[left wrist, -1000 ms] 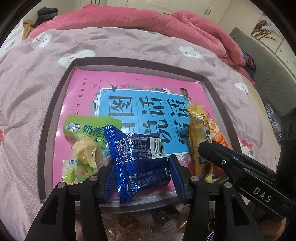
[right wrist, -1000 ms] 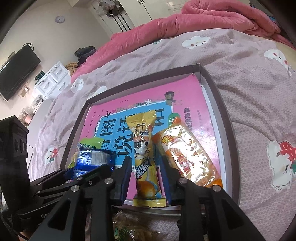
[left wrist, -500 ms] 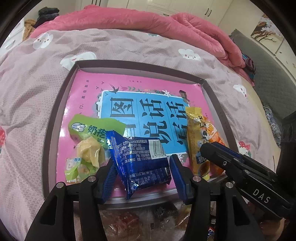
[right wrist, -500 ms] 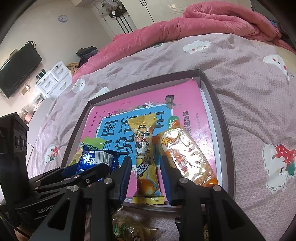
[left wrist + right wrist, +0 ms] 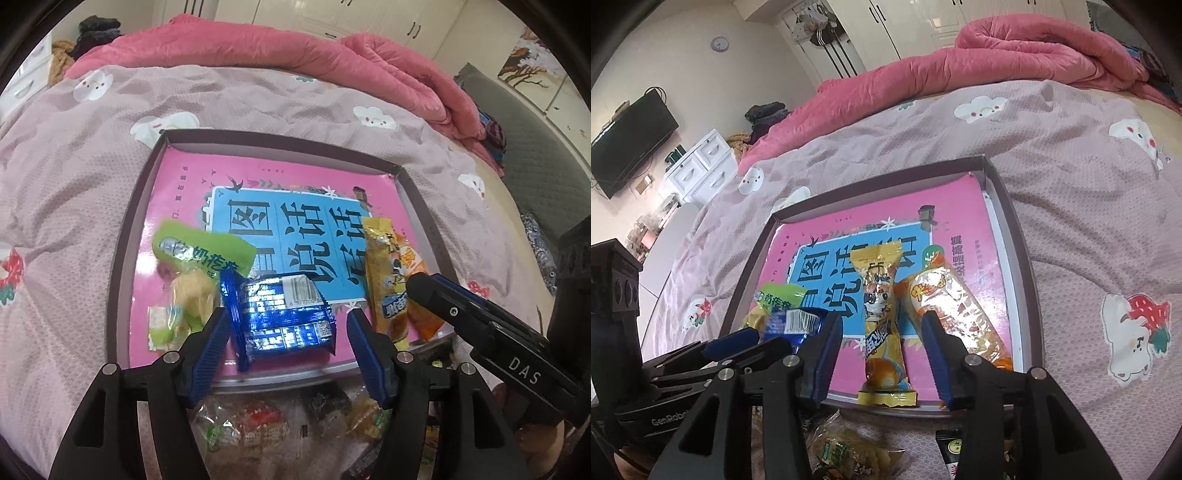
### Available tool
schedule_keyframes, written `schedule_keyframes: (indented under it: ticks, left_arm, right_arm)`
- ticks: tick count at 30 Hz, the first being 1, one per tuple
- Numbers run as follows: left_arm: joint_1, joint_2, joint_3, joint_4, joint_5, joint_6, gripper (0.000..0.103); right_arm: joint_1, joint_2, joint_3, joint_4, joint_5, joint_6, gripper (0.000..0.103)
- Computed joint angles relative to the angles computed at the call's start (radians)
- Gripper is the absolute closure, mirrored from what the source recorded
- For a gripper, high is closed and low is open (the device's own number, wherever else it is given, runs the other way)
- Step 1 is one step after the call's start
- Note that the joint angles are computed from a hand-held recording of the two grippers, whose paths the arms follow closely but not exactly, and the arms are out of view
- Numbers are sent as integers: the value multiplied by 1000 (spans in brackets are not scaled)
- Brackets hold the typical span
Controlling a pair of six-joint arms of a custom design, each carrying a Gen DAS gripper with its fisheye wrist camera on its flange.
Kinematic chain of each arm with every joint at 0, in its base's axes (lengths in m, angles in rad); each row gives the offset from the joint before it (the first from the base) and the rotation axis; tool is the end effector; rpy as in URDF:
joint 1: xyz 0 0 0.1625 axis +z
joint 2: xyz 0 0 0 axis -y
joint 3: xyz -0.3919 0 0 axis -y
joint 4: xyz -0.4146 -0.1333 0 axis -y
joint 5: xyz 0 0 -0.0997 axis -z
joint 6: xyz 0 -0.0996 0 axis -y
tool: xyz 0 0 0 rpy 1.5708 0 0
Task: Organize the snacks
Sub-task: 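Withdraw both grippers from the box toward the snacks lying beside it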
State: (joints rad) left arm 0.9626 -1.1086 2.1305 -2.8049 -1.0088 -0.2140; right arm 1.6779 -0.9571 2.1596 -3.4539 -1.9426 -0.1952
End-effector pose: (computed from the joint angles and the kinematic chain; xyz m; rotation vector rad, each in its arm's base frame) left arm -0.1363 -0.5220 0.0982 0.4396 2.6180 -0.5651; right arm 0.1512 -0.4975 0.0867 0.2208 -2.6022 0.9002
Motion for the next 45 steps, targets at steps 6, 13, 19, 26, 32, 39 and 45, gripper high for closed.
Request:
schedule_keyframes:
  ticks: [6,13,19,26,32,39,45]
  left_arm:
    - [-17,-25,16,-10,2,1,32]
    - [-33,-50,35,-13,17,-3,29]
    - [-45,-80,55,-9,26,-9,29]
    - [-67,-122,79,3,40,-17,28]
    - [-80,-149,104,9,46,-18,28]
    - [-87,-166,122,11,46,-23,27]
    - [-100,-192,148,18,46,-23,24]
  right_arm:
    - [11,-2,10,-46,5,-19,50]
    - [22,-9,22,-93,2,-33,41]
    - [30,-28,44,-139,9,-58,36]
    - [38,-57,75,-194,5,-77,30]
    - [37,-88,111,-245,20,-87,28]
    - [40,-108,144,-293,23,-96,24]
    - [44,-115,164,-314,16,-105,23]
